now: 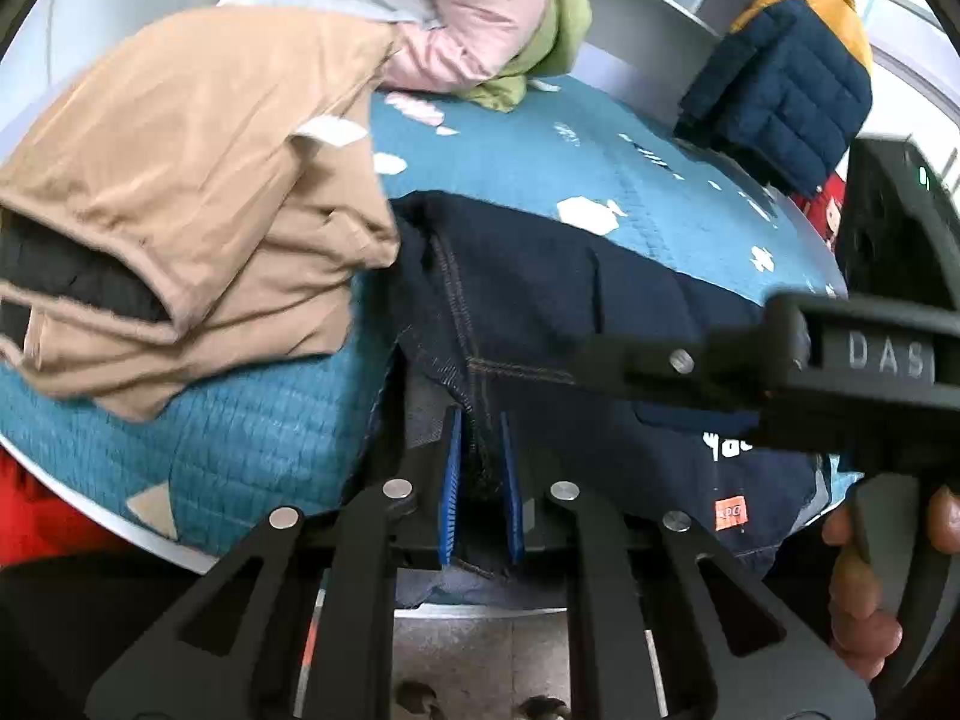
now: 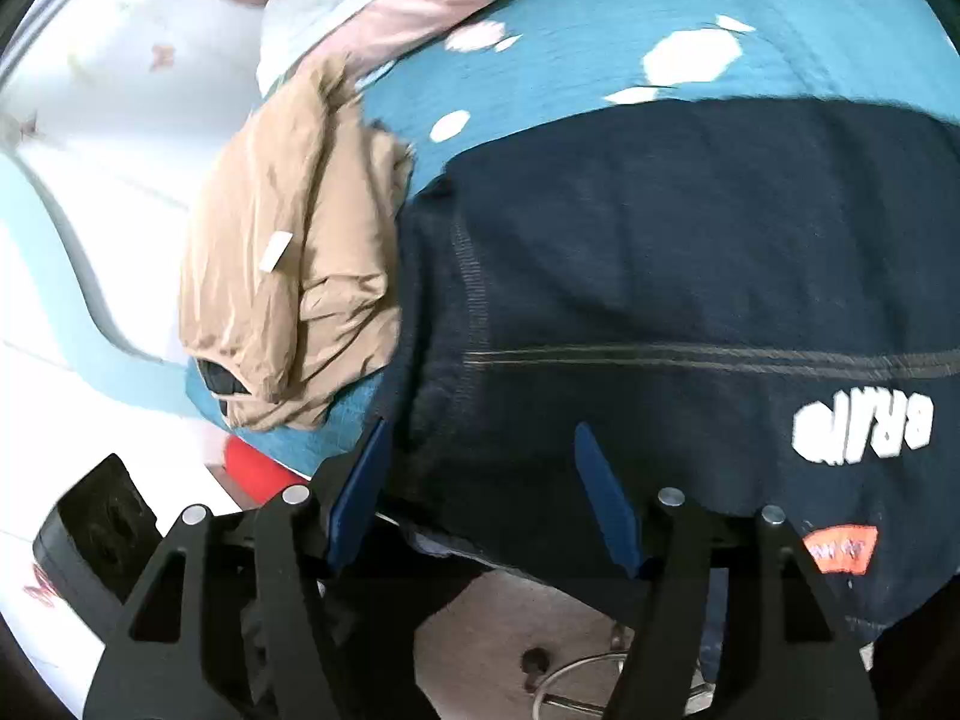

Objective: Fold large clothes
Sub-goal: 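Grasp the folded denim edge with the left gripper while the right gripper grasps beside it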

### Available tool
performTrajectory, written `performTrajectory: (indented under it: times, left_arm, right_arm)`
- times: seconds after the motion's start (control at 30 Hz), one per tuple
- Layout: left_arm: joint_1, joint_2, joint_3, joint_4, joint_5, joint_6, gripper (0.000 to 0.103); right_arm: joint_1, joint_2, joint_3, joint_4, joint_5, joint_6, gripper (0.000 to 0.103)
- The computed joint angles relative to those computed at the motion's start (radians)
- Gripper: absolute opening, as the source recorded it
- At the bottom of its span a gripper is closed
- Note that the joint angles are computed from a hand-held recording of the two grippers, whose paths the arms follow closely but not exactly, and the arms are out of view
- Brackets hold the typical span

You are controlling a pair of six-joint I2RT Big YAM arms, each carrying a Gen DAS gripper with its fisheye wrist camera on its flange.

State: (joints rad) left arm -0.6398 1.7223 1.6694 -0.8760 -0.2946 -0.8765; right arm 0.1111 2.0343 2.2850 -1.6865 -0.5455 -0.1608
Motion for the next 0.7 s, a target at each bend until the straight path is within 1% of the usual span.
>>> performTrajectory:
  times: [0.03,0.1,0.13,0.2,0.23,0.27,0.33,0.37,0.4,0.43,0.47,0.53,0.57,0.6,0.63,0.67,0.7]
  left_arm:
    - [0.004,-0.008,-0.015,-0.001,0.009,-0.026,0.013]
    - [0.016,-0.028,-0.053,0.014,0.040,-0.066,0.013]
    - [0.019,-0.038,-0.069,0.013,0.039,-0.091,0.014]
    - [0.027,-0.063,-0.116,0.029,0.050,-0.139,0.022]
    - [0.031,-0.067,-0.127,0.029,0.052,-0.158,0.035]
    - [0.036,-0.070,-0.142,0.030,0.062,-0.187,0.043]
    - [0.051,-0.063,-0.158,0.039,0.100,-0.210,0.043]
    - [0.055,-0.055,-0.152,0.021,0.112,-0.225,0.043]
    - [0.058,-0.054,-0.156,0.021,0.119,-0.247,0.043]
    - [0.059,-0.058,-0.163,0.029,0.119,-0.261,0.048]
    - [0.062,-0.054,-0.159,0.021,0.120,-0.267,0.051]
    - [0.066,-0.034,-0.142,-0.015,0.136,-0.264,0.054]
    - [0.066,-0.024,-0.133,-0.023,0.140,-0.258,0.054]
    - [0.061,-0.018,-0.125,-0.029,0.122,-0.239,0.053]
    - [0.056,-0.015,-0.118,-0.029,0.110,-0.215,0.042]
    - [0.053,-0.016,-0.117,-0.009,0.111,-0.188,0.024]
    - [0.047,-0.019,-0.115,0.010,0.108,-0.159,0.020]
  right_arm:
    - [0.015,-0.002,-0.001,0.013,0.036,0.003,0.061]
    - [0.021,0.005,-0.001,0.011,0.054,0.001,0.061]
    - [0.023,0.004,-0.008,0.014,0.061,0.005,0.061]
    - [0.026,-0.004,-0.042,0.032,0.083,0.010,0.062]
    - [0.025,-0.003,-0.048,0.030,0.085,0.012,0.062]
    - [0.026,-0.001,-0.054,0.029,0.089,0.017,0.062]
    - [0.036,-0.002,-0.067,0.040,0.119,0.028,0.062]
    - [0.040,-0.004,-0.074,0.048,0.133,0.031,0.062]
    - [0.044,-0.004,-0.077,0.051,0.143,0.035,0.062]
    - [0.048,-0.002,-0.076,0.050,0.148,0.038,0.062]
    - [0.052,-0.001,-0.076,0.051,0.160,0.042,0.062]
    - [0.057,-0.003,-0.080,0.053,0.168,0.055,0.062]
    - [0.060,-0.006,-0.086,0.055,0.161,0.063,0.062]
    - [0.064,-0.005,-0.084,0.050,0.156,0.069,0.063]
    - [0.063,-0.012,-0.092,0.045,0.153,0.067,0.064]
    - [0.066,-0.010,-0.089,0.038,0.145,0.066,0.065]
    - [0.071,-0.008,-0.083,0.028,0.139,0.061,0.065]
